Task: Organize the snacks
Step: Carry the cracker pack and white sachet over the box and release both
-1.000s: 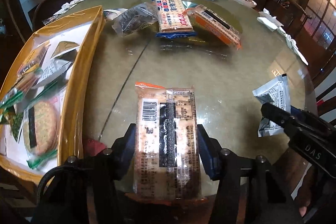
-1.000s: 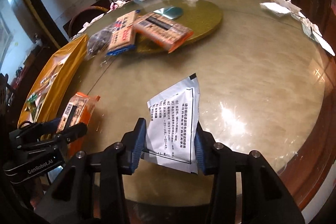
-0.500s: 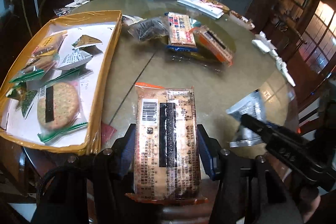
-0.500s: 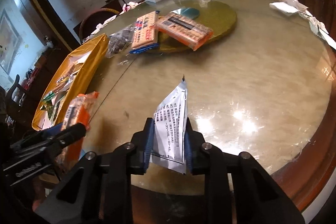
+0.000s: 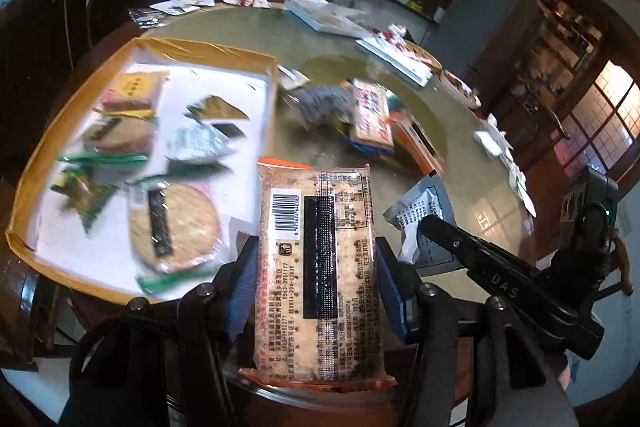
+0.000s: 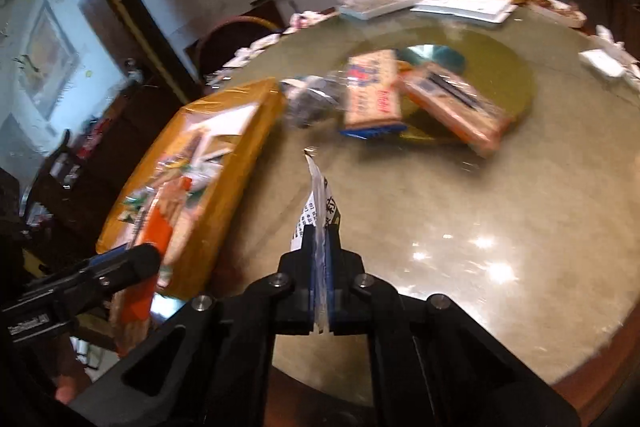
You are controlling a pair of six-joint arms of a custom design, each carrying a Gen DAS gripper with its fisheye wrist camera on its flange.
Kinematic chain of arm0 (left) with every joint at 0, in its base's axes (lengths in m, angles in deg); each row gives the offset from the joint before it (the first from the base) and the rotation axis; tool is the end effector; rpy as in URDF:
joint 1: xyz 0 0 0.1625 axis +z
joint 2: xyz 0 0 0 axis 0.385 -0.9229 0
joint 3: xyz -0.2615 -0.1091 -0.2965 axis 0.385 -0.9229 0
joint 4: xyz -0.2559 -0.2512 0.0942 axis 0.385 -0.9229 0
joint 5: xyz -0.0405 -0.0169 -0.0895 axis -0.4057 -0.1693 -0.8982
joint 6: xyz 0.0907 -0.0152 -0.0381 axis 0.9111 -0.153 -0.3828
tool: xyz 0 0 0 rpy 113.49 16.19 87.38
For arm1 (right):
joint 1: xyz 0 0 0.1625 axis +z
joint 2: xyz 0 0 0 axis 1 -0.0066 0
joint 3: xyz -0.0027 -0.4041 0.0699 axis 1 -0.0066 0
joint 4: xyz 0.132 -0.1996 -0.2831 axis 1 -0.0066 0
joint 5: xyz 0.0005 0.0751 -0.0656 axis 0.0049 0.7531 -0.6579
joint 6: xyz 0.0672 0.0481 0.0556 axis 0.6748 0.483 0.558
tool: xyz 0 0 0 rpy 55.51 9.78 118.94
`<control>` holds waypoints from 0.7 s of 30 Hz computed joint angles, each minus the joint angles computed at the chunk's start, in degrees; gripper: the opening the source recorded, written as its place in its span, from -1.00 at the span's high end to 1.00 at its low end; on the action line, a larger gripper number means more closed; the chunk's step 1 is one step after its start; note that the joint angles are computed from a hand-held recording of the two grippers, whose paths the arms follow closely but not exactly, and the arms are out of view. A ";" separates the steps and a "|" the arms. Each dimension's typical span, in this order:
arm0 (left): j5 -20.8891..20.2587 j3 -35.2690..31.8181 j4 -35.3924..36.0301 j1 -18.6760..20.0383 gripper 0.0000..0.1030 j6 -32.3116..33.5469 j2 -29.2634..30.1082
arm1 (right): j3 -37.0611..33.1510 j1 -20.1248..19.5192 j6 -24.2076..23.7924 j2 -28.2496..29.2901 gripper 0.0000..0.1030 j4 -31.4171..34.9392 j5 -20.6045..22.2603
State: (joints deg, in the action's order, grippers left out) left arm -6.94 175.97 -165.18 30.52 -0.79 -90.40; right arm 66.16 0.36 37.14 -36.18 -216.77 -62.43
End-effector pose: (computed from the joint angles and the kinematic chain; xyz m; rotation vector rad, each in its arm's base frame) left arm -0.1835 -0.5309 0.0618 0.7028 2.7297 -0.5624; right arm 0.0987 -0.4518 0.1243 0.0688 -2.5186 1.0621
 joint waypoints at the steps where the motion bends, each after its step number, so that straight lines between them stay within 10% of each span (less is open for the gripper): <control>1: -0.43 -0.30 0.30 0.53 -0.06 -0.36 -0.34 | -0.65 0.34 -0.38 0.27 0.91 0.15 0.12; 21: 2.94 -22.23 10.18 8.33 -0.07 6.04 4.84 | -29.15 5.50 -3.83 7.07 0.91 26.77 4.02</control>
